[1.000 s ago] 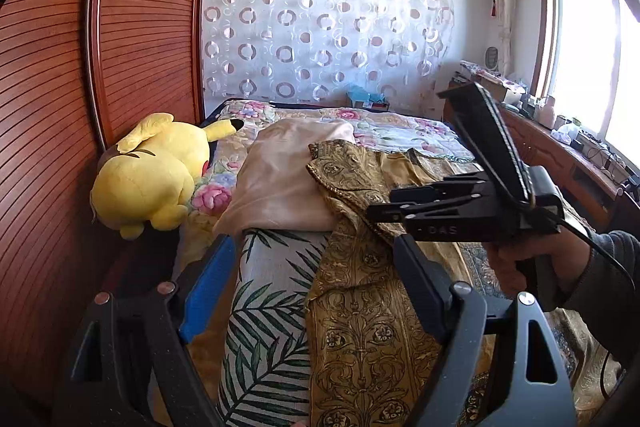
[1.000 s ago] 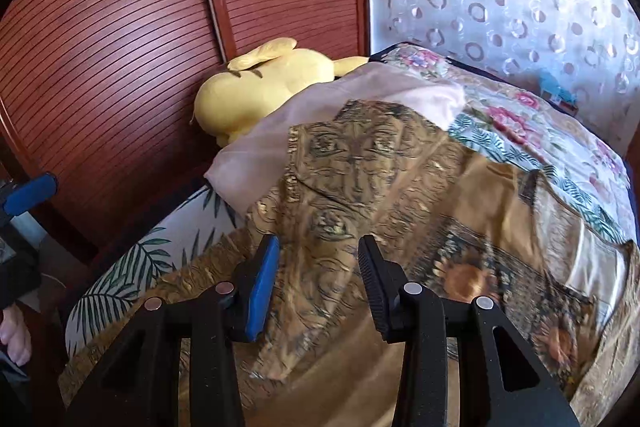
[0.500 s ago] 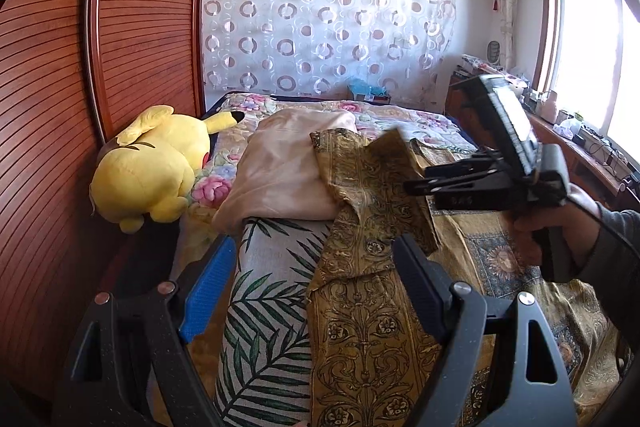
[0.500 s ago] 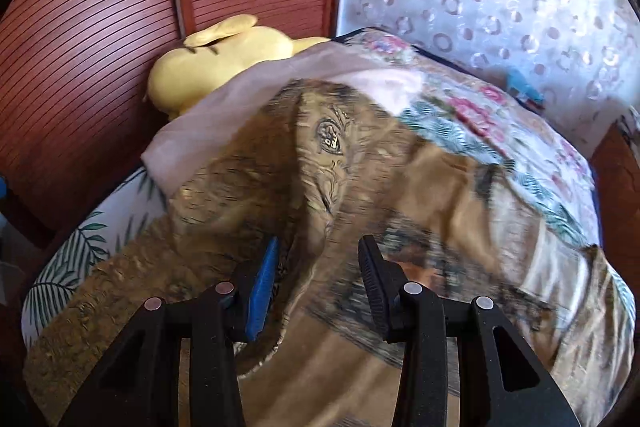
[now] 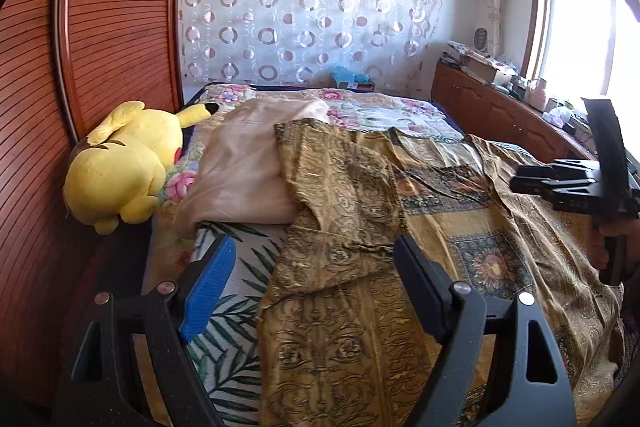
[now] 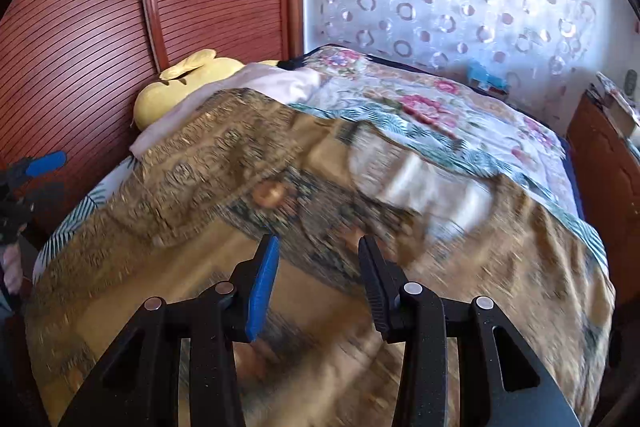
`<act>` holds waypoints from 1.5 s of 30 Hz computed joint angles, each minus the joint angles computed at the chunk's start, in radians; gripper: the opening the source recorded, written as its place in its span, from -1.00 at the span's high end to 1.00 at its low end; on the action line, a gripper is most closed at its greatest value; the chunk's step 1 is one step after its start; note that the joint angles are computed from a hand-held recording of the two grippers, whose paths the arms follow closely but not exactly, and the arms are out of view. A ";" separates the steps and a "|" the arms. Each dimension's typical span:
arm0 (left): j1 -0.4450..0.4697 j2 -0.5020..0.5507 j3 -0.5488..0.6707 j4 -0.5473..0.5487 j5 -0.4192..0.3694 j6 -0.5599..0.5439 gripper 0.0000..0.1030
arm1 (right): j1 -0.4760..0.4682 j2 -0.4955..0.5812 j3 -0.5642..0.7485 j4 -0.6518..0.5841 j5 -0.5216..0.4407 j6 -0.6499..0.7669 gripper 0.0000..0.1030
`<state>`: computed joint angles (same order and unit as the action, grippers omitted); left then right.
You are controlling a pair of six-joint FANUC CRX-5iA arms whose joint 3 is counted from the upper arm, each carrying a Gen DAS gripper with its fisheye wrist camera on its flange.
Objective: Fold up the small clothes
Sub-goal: 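Fold the grasped side panel over toward the shirt center, then open left gripper, then grasp the opposite side edge of the shirt with the right gripper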
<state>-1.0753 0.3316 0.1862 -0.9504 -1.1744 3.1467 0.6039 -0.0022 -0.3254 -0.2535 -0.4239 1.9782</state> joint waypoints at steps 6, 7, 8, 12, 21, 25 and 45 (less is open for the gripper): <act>0.038 0.045 0.045 0.064 0.070 -0.086 -0.59 | -0.152 -0.093 -0.093 -0.031 -0.029 0.074 0.15; 0.044 0.056 0.055 0.077 0.079 -0.104 -0.59 | -0.172 -0.103 -0.113 0.000 -0.021 0.056 0.15; 0.051 0.066 0.065 0.092 0.087 -0.123 -0.59 | -0.198 -0.111 -0.128 0.027 -0.014 0.039 0.15; 0.074 0.104 0.104 0.147 0.108 -0.192 -0.59 | -0.308 -0.140 -0.153 0.055 -0.006 -0.007 0.15; 0.137 0.168 0.160 0.298 0.164 -0.359 -0.59 | -0.489 -0.146 -0.137 0.001 -0.078 -0.006 0.15; 0.153 0.189 0.182 0.337 0.175 -0.400 -0.59 | -0.555 -0.172 -0.129 -0.088 -0.158 0.057 0.15; 0.175 0.263 0.273 0.371 0.112 -0.484 -0.76 | -0.726 -0.093 0.014 -0.304 -0.383 0.280 0.18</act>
<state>-0.9004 0.5947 0.4593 -0.5799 -1.0626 2.6630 -0.1220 -0.0954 -0.3116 -0.5578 -0.8073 2.2579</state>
